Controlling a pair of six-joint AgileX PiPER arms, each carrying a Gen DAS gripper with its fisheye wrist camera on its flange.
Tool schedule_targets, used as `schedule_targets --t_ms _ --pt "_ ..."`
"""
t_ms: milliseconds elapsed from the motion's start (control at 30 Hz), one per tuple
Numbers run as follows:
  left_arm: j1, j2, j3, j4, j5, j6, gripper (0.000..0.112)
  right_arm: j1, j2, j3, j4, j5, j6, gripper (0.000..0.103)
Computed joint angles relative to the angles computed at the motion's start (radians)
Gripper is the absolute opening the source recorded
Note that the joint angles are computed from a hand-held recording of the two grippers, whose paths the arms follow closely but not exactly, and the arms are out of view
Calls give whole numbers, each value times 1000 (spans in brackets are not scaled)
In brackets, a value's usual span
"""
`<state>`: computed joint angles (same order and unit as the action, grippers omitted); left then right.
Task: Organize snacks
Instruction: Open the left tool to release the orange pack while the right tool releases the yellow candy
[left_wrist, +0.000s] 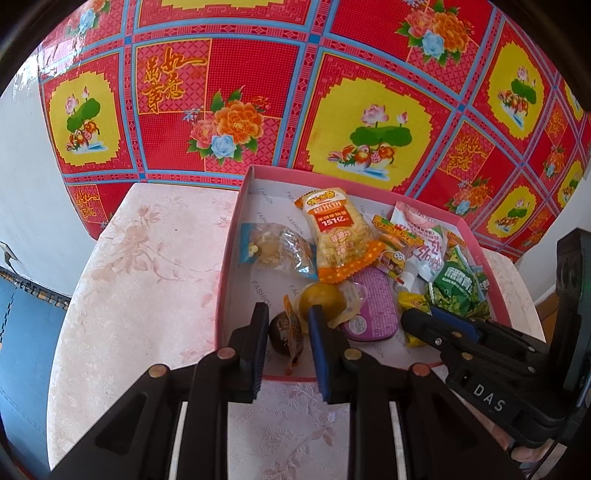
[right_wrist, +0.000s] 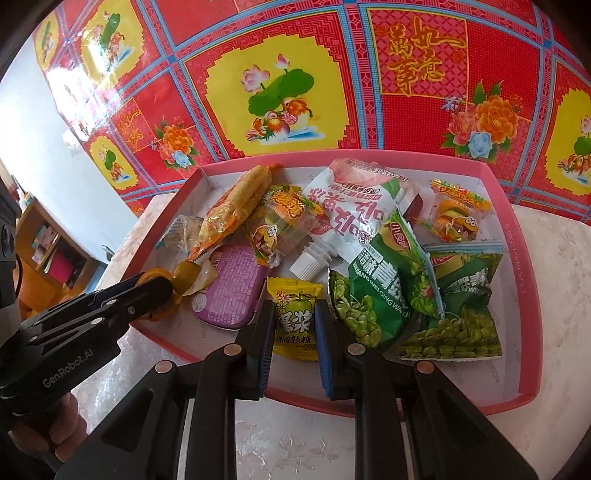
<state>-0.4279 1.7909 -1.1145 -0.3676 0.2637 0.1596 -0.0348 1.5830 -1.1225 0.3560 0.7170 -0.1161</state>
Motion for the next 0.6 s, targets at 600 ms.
schedule_targets --t_ms 600 --pt "-14 -25 6 7 -4 -10 43 -55 -73 74 207 -34 -183 41"
